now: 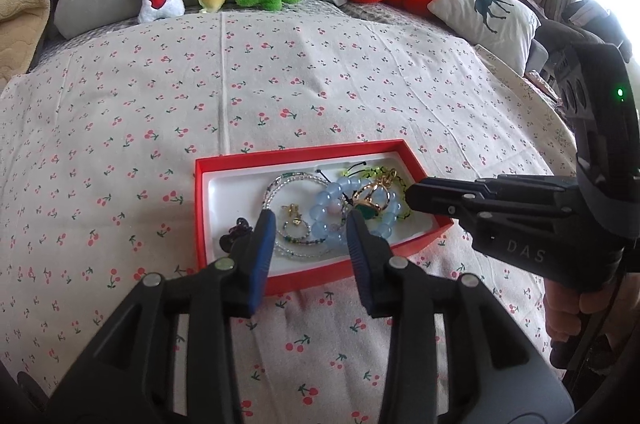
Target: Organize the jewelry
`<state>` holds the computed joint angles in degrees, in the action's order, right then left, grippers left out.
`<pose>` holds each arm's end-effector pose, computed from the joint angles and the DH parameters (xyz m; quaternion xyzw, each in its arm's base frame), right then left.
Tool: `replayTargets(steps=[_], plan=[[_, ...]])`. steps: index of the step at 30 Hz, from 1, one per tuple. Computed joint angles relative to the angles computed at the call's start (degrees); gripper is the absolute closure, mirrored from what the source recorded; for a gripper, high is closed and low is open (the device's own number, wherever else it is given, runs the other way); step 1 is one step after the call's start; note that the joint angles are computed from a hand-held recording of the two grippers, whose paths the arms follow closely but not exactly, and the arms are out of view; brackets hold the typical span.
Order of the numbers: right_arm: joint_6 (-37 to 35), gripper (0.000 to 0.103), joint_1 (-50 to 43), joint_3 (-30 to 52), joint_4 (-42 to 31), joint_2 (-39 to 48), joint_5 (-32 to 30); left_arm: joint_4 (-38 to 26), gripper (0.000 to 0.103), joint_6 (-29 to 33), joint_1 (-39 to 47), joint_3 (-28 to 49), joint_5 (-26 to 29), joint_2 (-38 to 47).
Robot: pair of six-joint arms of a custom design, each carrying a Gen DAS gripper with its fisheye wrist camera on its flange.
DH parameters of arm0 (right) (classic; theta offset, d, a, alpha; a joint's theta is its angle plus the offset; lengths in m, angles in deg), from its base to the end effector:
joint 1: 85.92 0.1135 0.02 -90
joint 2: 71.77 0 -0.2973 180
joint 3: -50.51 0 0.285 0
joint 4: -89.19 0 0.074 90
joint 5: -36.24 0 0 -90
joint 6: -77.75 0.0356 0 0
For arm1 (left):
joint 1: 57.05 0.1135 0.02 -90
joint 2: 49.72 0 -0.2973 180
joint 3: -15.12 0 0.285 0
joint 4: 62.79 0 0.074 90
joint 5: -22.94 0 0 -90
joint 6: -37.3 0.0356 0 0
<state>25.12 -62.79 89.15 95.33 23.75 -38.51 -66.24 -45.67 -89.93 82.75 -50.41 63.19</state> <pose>0.2546 0.0986 0.0868 0.1599 0.9208 0.0598 0.3506 0.3368 -0.2298 0.1036 0.3640 0.8530 -0.2101 0.3096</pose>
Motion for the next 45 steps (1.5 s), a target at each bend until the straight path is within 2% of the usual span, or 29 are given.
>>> replayTargets(steps=[7, 14, 16, 17, 18, 19, 20, 22, 24, 27, 30, 35, 45], plan=[[0.87, 0.089, -0.46, 0.32, -0.37, -0.39, -1.78, -1.16, 0.034, -1.16, 1.27, -1.35, -3.28, -1.37], [2.62, 0.087, 1.53, -2.12, -3.34, -6.36, 2.13, -3.72, 0.015, -2.95, 2.57, -3.68, -6.52, -4.14], [4.05, 0.082, 2.51, -2.95, -4.99, -8.38, 3.13, -4.5, 0.009, -3.81, 2.76, -4.95, -7.56, -4.9], [5.02, 0.073, 3.23, -3.44, -5.88, -9.45, 3.73, -4.86, 0.005, -4.08, 2.8, -5.7, -7.91, -5.25], [6.33, 0.052, 4.21, -4.14, -6.6, -10.65, 4.61, -4.96, 0.003, -4.29, 2.84, -6.68, -8.2, -5.65], [7.83, 0.04, 5.4, -4.96, -7.18, -11.87, 5.9, -4.93, 0.001, -4.5, 2.95, -7.71, -8.49, -6.07], [9.75, 0.028, 7.11, -5.68, -8.26, -13.14, 8.05, -4.85, 0.001, -4.53, 3.09, -8.73, -8.71, -6.48], [13.03, 0.025, 10.21, -6.41, -11.67, -15.26, 11.08, -5.25, 0.001, -4.4, 3.25, -10.31, -10.25, -6.99], [17.66, 0.016, 13.73, -6.82, -15.43, -16.1, 13.68, -4.05, 0.001, -4.73, 3.61, -12.51, -12.26, -7.57], [25.0, 0.008, 19.53, -6.48, -19.93, -13.94, 17.66, -3.5, 0.001, -5.14, 4.74, -14.69, -13.19, -7.73], [29.9, 0.008, 23.73, -4.29, -22.59, -8.69, 18.89, -4.48, 0.001, -4.32, 5.14, -14.87, -13.61, -7.46], [32.75, 0.008, 27.26, 0.01, -25.09, -1.22, 17.43, -2.87, 0.001, -4.4, 5.9, -15.61, -13.86, -7.65], [33.73, 0.008, 26.26, 2.12, -26.42, 1.2, 16.48, -2.41, 0.001, -5.05, 6.2, -14.22, -15.34, -5.2]])
